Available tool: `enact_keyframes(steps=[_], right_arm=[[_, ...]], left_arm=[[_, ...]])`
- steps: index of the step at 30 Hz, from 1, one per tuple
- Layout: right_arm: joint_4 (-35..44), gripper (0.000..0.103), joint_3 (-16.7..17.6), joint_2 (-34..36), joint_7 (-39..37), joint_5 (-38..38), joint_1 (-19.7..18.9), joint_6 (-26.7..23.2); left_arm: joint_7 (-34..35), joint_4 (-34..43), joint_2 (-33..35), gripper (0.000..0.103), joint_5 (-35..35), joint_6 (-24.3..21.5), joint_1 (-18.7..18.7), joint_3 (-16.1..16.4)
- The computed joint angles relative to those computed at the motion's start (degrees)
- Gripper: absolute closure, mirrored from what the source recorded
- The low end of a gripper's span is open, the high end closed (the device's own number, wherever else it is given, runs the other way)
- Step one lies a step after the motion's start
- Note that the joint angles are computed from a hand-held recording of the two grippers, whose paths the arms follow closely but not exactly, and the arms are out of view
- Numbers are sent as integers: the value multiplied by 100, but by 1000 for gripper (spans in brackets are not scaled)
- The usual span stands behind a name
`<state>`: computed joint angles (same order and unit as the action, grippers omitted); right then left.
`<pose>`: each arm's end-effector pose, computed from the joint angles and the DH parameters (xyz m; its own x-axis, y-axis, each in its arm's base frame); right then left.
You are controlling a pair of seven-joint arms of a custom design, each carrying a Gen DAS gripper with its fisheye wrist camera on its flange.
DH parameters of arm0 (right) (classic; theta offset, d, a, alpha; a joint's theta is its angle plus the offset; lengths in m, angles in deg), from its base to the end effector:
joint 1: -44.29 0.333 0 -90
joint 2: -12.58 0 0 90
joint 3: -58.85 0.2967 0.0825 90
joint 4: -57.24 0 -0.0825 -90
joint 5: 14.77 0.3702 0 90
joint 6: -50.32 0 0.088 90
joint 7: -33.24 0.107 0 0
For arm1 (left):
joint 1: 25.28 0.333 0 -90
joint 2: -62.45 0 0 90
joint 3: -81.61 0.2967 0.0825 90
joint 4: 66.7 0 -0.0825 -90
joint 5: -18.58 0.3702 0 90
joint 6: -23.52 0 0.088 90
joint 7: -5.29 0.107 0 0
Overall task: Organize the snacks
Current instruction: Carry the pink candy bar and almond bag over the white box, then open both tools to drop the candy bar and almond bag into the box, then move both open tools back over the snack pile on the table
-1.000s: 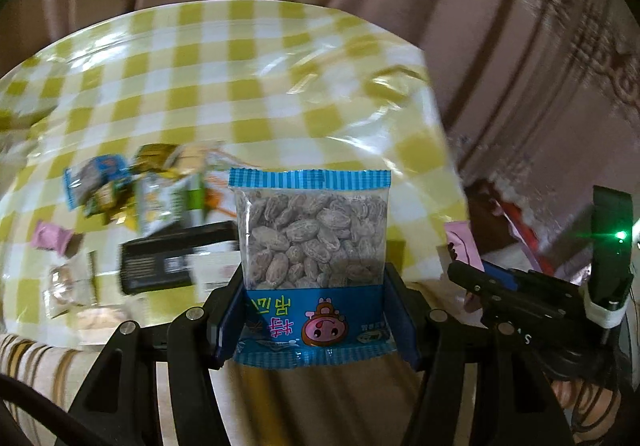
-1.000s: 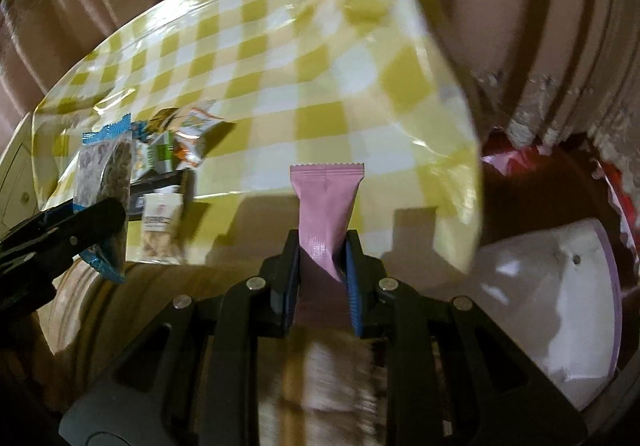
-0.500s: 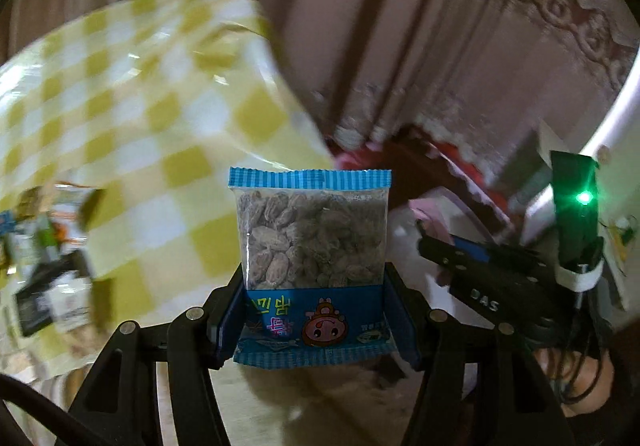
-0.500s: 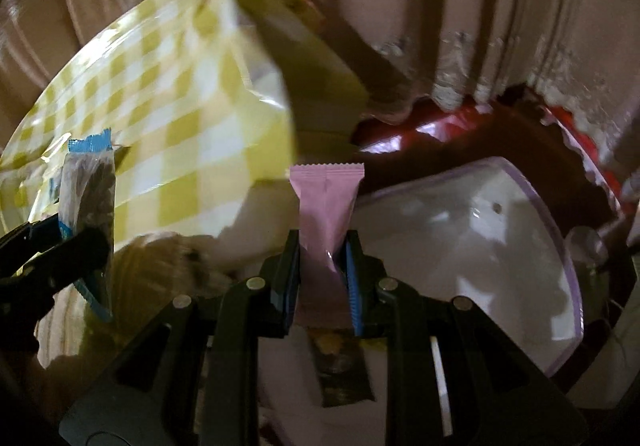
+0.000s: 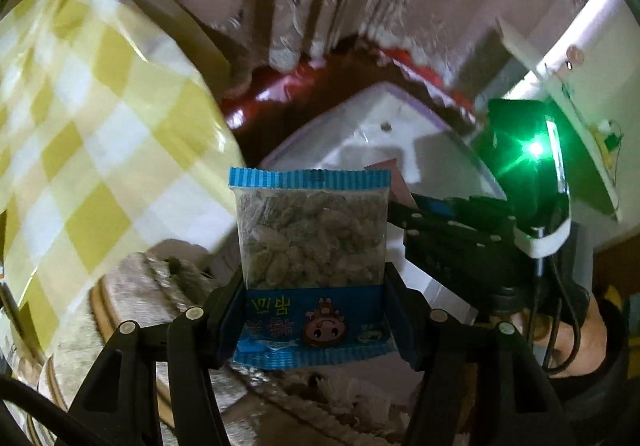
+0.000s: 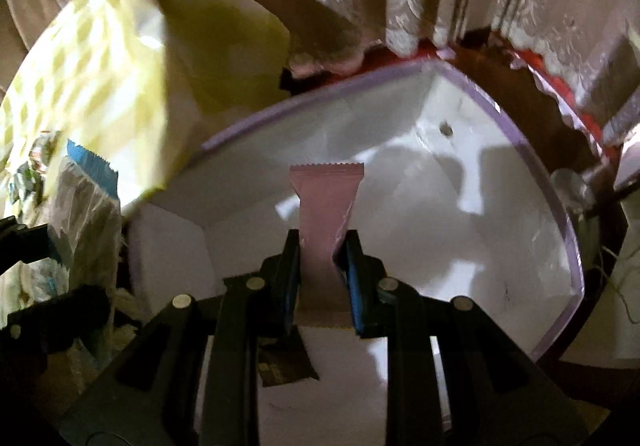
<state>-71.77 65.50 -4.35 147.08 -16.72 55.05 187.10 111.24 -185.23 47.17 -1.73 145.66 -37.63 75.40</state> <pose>0.4681 0.1504 0.5167 -0.0666 -0.9919 -0.1080 -0.9080 0.1051 -0.4057 0.4673 -0.1779 0.5650 -0.4737 -0.8534 0.2178 -0.8493 0.3772 -0.3694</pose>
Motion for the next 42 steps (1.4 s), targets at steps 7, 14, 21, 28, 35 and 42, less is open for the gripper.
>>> enact_keyframes(steps=[7, 14, 21, 28, 35, 42], right_arm=[[-200, 78, -42, -49, -6, 130, 1, -193], [-154, 44, -11, -37, 70, 59, -19, -306], [-23, 33, 43, -28, 231, -64, 21, -424], [153, 28, 74, -11, 201, -30, 119, -370], [566, 26, 197, 204, 30, 114, 402, -289], [1070, 25, 303, 490, -142, 381, 783, -160]], left_arm=[[43, 179, 195, 38, -22, -186, 16, -33], [36, 276, 345, 26, -47, -152, 67, -109], [127, 53, 109, 26, -375, 39, 82, 18], [215, -455, -468, 26, -815, 568, 177, 338], [90, -1090, -1240, 26, -765, 877, 460, 821], [-262, -1858, -2160, 26, -282, 1013, 1070, 1352]])
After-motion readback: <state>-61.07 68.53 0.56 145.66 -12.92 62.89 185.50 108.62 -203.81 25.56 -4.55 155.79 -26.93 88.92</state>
